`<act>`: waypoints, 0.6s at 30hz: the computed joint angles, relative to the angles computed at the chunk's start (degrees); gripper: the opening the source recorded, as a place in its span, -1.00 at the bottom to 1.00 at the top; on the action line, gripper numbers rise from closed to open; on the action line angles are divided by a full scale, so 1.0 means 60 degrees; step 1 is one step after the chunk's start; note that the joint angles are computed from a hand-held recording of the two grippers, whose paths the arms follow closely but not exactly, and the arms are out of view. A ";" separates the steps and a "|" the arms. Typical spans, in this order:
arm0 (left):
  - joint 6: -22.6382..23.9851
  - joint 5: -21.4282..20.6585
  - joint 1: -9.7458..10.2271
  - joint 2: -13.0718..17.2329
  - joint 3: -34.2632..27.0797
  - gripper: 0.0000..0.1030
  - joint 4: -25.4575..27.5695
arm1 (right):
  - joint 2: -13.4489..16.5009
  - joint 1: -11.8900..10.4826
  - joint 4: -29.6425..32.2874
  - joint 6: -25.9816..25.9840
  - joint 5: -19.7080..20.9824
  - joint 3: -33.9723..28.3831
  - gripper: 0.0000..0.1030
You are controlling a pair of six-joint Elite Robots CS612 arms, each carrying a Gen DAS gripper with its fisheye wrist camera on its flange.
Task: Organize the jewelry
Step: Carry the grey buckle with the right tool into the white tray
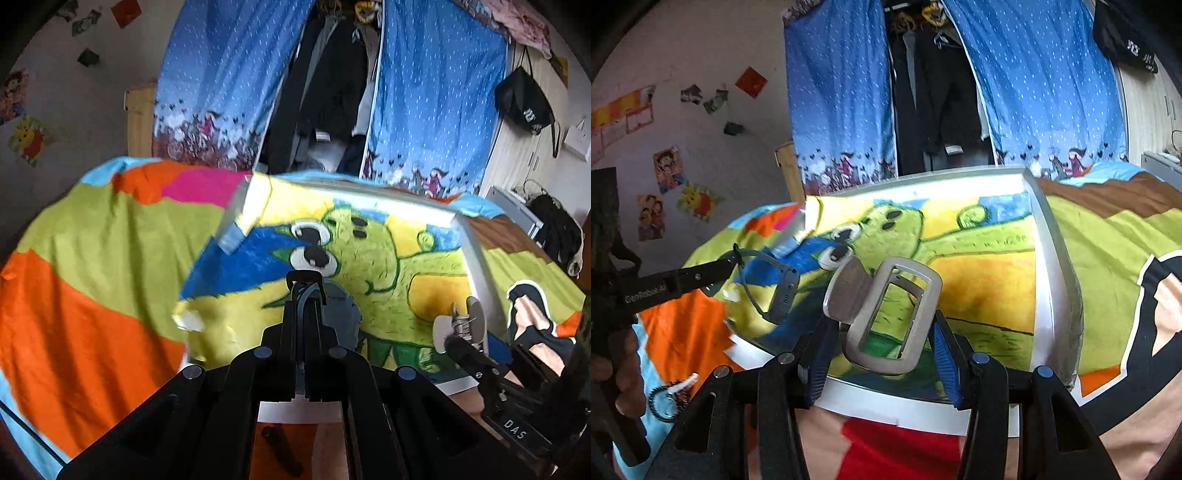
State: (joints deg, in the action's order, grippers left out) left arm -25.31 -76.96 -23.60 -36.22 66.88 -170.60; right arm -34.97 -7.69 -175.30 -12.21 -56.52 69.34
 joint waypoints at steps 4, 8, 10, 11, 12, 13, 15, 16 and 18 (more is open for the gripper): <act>-0.0204 -0.0176 0.0033 0.0220 -0.0208 -0.98 0.0255 | 0.0142 0.0012 0.0455 -0.0052 -0.0278 -0.0226 -0.08; -0.0765 -0.0229 0.0083 0.0272 -0.0306 -0.98 0.0532 | 0.0231 0.0037 0.0861 -0.0106 -0.0566 -0.0429 -0.06; -0.1041 -0.0195 0.0102 0.0251 -0.0328 -0.92 0.0688 | 0.0235 0.0045 0.0927 -0.0105 -0.0688 -0.0430 -0.04; -0.1162 -0.0096 0.0098 0.0221 -0.0318 -0.88 0.0821 | 0.0218 0.0043 0.0974 -0.0128 -0.0686 -0.0404 -0.02; -0.1248 -0.0039 0.0092 0.0187 -0.0314 -0.85 0.1001 | 0.0235 0.0037 0.1048 -0.0157 -0.0648 -0.0441 0.09; -0.1300 -0.0012 0.0087 0.0156 -0.0295 -0.77 0.1126 | 0.0230 0.0039 0.1056 -0.0164 -0.0644 -0.0436 0.22; -0.1381 0.0109 0.0074 0.0068 -0.0211 -0.43 0.1343 | 0.0216 0.0042 0.0912 -0.0116 -0.0658 -0.0392 0.30; -0.1493 0.0133 0.0065 0.0021 -0.0154 -0.14 0.1380 | 0.0195 0.0043 0.0898 -0.0121 -0.0664 -0.0368 0.31; -0.1686 0.0062 0.0065 -0.0087 0.0055 0.02 0.1115 | 0.0150 0.0038 0.0847 -0.0113 -0.0675 -0.0329 0.34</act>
